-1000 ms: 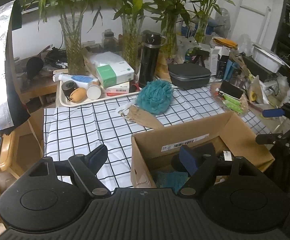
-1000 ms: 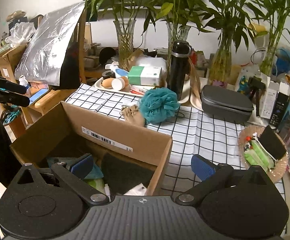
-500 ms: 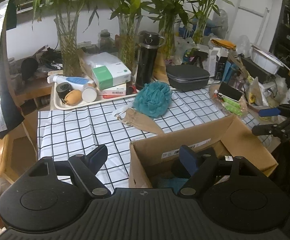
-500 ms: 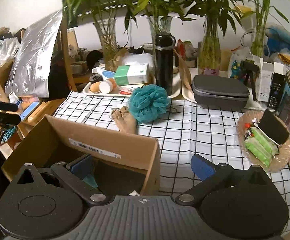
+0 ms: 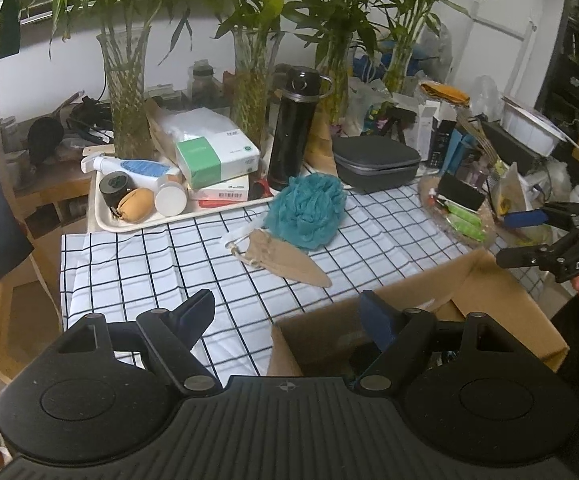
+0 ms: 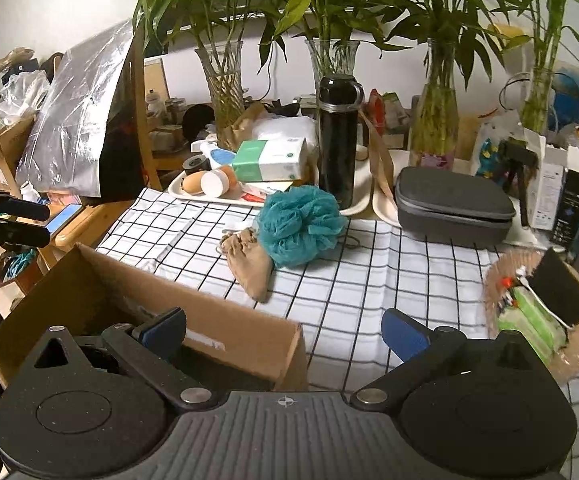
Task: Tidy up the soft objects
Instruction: 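Withdraw both tools from the box toward the brown pouch and teal loofah, then close the left gripper on the brown drawstring pouch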
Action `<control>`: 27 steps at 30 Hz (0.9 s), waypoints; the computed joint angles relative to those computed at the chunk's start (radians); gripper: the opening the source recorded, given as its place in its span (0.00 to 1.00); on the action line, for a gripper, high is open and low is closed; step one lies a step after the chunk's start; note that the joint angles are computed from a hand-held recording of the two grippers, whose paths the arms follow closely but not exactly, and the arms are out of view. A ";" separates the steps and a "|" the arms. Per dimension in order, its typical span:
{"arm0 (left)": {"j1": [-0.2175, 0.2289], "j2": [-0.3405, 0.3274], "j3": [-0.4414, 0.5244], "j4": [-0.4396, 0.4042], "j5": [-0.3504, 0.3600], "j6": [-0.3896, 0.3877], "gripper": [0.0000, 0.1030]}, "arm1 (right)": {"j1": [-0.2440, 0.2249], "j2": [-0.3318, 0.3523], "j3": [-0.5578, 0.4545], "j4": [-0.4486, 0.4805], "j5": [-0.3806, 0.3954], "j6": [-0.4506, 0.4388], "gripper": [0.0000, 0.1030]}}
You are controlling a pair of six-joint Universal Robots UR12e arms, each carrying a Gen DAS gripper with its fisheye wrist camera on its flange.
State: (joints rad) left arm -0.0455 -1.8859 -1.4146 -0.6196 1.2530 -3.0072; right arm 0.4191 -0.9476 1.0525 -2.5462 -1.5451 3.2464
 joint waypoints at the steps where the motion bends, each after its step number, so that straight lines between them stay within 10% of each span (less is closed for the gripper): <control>1: 0.001 -0.005 0.005 0.002 -0.003 -0.004 0.76 | -0.002 0.007 -0.009 -0.001 0.003 -0.004 1.00; 27: 0.031 -0.173 0.162 -0.029 -0.102 0.025 0.76 | -0.051 0.168 -0.211 0.021 0.084 0.027 1.00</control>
